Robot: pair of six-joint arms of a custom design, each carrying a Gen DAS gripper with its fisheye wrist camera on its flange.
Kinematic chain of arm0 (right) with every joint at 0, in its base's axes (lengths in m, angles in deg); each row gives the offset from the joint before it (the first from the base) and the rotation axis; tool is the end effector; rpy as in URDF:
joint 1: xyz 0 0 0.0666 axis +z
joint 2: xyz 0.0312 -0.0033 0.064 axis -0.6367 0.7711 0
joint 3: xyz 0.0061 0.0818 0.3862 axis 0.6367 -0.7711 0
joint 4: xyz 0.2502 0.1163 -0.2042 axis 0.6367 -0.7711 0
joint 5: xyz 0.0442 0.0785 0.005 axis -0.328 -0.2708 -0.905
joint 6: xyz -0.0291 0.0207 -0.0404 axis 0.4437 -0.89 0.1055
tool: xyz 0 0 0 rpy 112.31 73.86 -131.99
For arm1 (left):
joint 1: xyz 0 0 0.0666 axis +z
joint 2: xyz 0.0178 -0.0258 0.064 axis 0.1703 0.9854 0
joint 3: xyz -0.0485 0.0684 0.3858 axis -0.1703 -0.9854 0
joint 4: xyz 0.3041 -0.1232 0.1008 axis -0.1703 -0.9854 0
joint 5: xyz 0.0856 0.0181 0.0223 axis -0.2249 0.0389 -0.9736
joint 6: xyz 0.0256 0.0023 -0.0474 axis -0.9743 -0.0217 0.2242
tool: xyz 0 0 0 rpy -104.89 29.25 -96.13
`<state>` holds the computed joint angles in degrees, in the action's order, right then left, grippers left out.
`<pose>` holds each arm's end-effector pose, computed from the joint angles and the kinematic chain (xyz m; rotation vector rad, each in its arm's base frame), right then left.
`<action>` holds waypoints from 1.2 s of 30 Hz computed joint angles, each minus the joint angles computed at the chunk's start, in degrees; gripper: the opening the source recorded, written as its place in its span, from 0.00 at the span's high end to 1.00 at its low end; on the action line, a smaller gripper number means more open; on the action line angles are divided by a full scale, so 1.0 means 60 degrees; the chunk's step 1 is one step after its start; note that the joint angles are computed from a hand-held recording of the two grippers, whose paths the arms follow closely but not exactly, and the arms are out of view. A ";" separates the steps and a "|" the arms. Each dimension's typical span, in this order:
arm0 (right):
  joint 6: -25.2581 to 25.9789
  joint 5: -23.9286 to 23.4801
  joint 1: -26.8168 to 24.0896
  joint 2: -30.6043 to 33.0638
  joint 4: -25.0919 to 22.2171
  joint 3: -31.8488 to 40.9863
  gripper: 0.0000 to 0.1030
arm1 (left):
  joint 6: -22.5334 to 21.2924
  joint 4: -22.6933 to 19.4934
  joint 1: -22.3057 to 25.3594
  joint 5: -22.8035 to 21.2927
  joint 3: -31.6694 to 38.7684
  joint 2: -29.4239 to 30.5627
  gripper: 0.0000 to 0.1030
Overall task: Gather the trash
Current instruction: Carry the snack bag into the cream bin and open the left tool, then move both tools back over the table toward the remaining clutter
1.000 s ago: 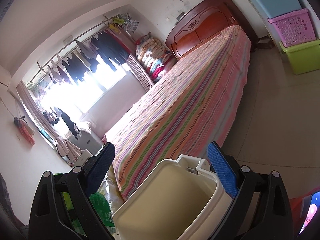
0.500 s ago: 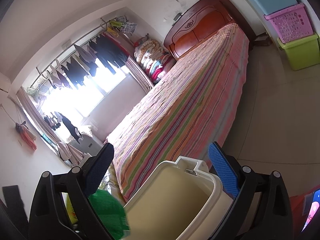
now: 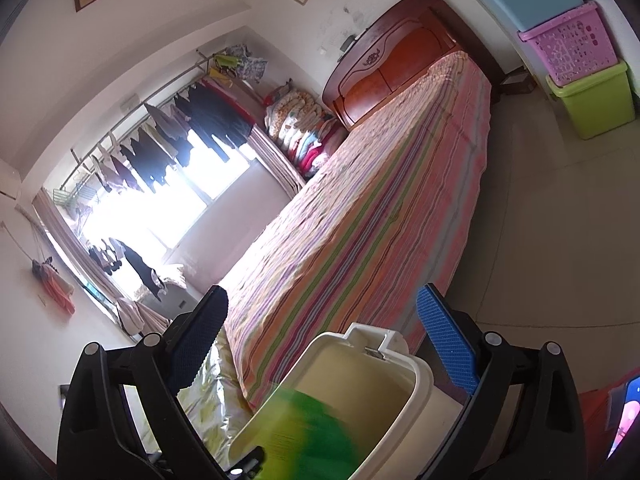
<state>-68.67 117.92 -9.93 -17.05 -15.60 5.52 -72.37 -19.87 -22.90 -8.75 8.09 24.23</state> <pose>0.3451 0.1681 0.3988 0.9228 1.5716 0.4039 0.4540 -0.2780 0.4329 0.7212 2.2649 0.2265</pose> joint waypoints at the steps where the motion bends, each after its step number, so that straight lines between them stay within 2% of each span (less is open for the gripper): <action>1: -0.0005 -0.0027 -0.0009 0.0007 -0.0013 0.0006 0.09 | -0.0172 0.0563 -0.0058 -0.0544 -0.0317 -0.0212 0.31; 3: -0.0020 -0.0124 -0.0029 0.0055 -0.0106 0.0069 0.09 | -0.0350 0.1219 -0.0106 -0.1327 -0.0641 -0.0472 0.30; 7: 0.0167 -0.0251 -0.0007 0.0174 -0.0294 0.0270 0.09 | -0.0327 0.2073 0.0177 -0.2296 -0.1050 -0.1054 0.27; 14: 0.0453 -0.0197 0.0149 0.0365 -0.0524 0.0572 0.07 | -0.0337 0.2744 0.0953 -0.3227 -0.1476 -0.1911 0.25; 22: 0.0962 -0.0012 0.0499 0.0668 -0.0645 0.1025 0.07 | 0.0228 0.2215 0.1584 -0.2973 -0.1563 -0.2544 0.24; 36: 0.1471 0.0194 0.1033 0.1221 -0.0920 0.1778 0.07 | 0.0630 0.2062 0.2544 -0.2365 -0.2158 -0.3259 0.24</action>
<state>-59.84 119.08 -3.73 -9.73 -21.13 16.19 -68.59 -7.50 -7.63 -22.94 -4.86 4.68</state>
